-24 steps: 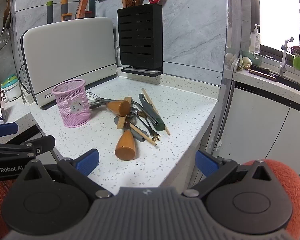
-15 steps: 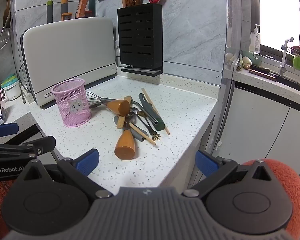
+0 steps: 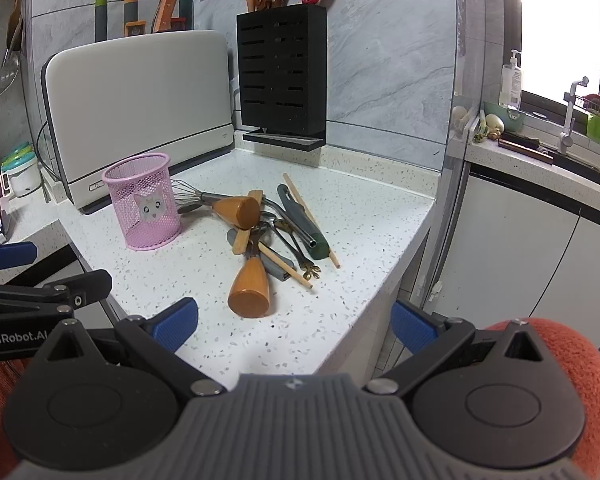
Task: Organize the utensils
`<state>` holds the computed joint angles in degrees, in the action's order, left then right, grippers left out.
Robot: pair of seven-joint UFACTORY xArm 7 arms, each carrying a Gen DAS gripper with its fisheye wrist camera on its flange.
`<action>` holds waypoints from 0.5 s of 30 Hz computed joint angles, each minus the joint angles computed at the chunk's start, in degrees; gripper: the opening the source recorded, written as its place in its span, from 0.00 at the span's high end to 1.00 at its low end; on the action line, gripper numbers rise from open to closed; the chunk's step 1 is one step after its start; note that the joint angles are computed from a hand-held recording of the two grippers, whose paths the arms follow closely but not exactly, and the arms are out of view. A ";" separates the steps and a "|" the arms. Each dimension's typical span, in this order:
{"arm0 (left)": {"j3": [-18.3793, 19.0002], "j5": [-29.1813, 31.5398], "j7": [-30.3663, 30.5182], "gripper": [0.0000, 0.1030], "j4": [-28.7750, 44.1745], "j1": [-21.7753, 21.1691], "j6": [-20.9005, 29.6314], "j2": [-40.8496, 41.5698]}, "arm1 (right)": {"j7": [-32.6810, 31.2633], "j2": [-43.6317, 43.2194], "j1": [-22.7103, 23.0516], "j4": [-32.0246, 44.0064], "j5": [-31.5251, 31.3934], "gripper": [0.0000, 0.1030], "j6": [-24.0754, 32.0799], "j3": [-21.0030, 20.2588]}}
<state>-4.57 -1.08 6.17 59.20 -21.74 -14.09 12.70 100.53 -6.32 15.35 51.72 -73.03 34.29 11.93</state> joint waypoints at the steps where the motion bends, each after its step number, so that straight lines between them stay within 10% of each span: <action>1: 0.01 0.01 -0.01 0.00 0.00 -0.01 0.00 0.00 | -0.07 -0.05 0.01 -0.01 0.07 0.03 0.01 -0.01; 15: 3.03 -4.54 2.91 0.00 0.50 -4.84 -1.59 1.95 | -0.26 0.90 0.42 0.71 0.11 0.03 0.15 -0.38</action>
